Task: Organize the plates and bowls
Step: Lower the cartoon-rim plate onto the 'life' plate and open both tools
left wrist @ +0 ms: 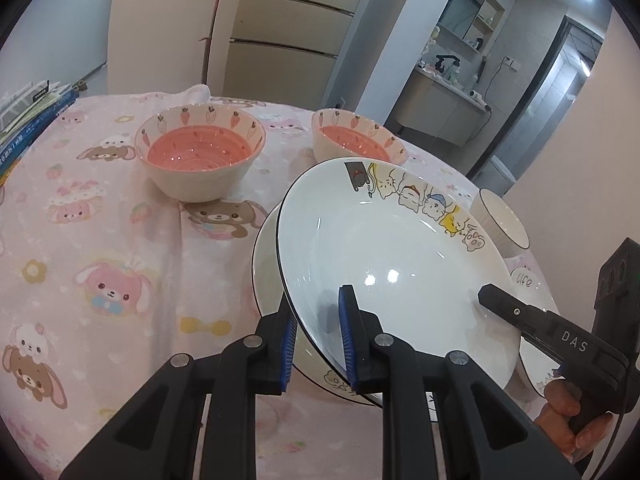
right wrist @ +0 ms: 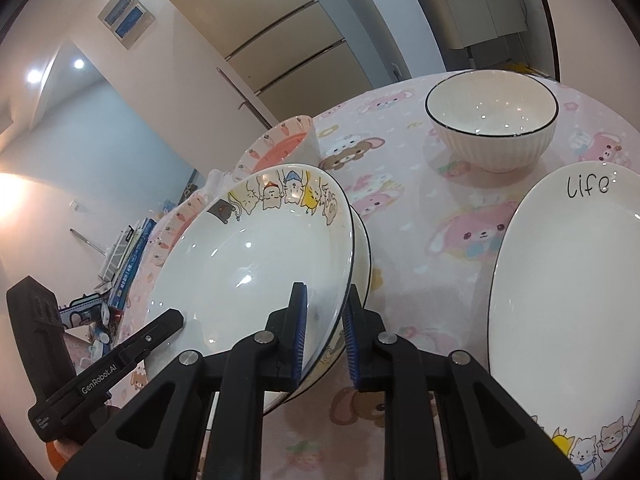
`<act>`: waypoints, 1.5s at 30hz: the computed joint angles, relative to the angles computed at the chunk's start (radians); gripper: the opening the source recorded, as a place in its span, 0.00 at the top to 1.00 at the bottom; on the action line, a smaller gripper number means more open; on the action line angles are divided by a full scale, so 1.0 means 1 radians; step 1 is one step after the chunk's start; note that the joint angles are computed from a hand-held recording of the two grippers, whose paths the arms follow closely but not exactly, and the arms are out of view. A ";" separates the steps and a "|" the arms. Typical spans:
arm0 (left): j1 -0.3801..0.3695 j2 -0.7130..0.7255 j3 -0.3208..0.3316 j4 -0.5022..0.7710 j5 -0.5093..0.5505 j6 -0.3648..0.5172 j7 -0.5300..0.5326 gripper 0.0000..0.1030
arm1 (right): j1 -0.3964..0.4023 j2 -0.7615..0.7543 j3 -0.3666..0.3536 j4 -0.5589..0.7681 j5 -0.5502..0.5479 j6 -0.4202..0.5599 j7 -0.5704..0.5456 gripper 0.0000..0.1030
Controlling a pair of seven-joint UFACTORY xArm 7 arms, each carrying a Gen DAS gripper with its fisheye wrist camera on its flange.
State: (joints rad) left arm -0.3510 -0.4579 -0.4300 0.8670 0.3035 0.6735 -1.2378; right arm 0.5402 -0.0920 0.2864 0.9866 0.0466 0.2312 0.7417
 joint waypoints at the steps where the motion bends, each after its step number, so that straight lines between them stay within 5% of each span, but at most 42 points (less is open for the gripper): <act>1: -0.003 0.002 0.006 -0.006 -0.007 -0.006 0.002 0.81 | 0.000 0.004 0.000 0.002 0.001 0.007 0.000 0.83; 12: 0.004 0.023 0.001 -0.008 0.031 0.016 -0.024 0.80 | 0.007 0.027 0.001 0.018 -0.001 0.021 -0.009 0.81; 21: 0.008 0.028 -0.007 -0.006 0.062 0.017 -0.040 0.79 | -0.011 0.036 0.023 0.051 -0.231 0.072 0.150 0.80; 26: 0.007 0.024 0.008 -0.041 0.062 -0.052 -0.039 0.79 | -0.012 0.048 0.030 0.086 -0.383 0.133 0.246 0.79; 36: 0.004 0.055 -0.008 -0.012 0.097 -0.016 -0.035 0.76 | 0.018 0.072 0.025 0.140 -0.602 0.260 0.371 0.79; 45: -0.058 0.047 0.039 -0.014 -0.003 -0.027 0.102 0.66 | 0.018 0.047 0.009 0.099 -0.513 0.219 0.329 0.80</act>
State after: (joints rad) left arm -0.4087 -0.4111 -0.3911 0.8528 0.3004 0.6464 -1.1361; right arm 0.5580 -0.0454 0.2951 1.0854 -0.4661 0.4505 1.0706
